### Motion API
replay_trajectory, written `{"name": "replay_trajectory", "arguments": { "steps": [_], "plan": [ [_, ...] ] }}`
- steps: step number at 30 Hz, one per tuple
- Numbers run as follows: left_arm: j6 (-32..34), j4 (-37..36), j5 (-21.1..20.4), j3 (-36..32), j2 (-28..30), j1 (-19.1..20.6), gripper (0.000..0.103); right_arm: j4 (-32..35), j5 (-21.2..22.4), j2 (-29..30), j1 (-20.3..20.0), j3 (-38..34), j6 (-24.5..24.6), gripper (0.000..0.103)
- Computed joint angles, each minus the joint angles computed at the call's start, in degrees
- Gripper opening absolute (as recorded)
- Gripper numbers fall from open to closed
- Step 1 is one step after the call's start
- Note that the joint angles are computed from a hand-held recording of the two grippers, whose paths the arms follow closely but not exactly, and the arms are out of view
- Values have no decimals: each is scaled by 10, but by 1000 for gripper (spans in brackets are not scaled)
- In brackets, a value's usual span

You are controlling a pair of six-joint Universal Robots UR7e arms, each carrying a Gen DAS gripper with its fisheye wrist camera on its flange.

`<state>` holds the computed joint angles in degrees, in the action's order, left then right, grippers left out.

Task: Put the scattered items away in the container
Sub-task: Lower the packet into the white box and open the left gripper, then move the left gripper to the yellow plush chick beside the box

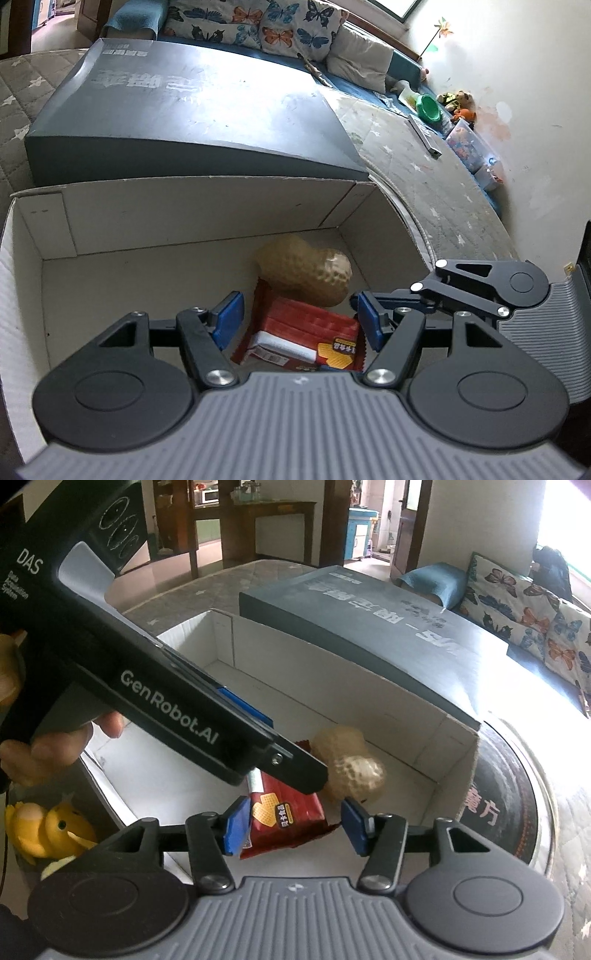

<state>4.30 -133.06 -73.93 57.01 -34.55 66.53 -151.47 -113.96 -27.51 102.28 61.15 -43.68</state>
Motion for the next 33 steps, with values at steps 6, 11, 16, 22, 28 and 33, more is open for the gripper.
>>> {"name": "replay_trajectory", "arguments": {
  "steps": [6,11,16,22,28,33],
  "plan": [
    [6,-16,11,16,-8,-6,67,-33,5,-23,3,36,3,58],
    [10,-34,24,39,-21,-12,68,-71,13,-47,7,75,-4,64],
    [10,-48,36,63,-35,-20,68,-104,16,-71,14,114,-10,64],
    [19,-86,61,114,-63,-35,74,-142,29,-103,21,167,-16,68],
    [30,-126,79,173,-101,-48,76,-175,32,-136,27,231,-28,71],
    [33,-151,98,219,-128,-57,76,-176,40,-153,28,267,-23,78]
  ]
}}
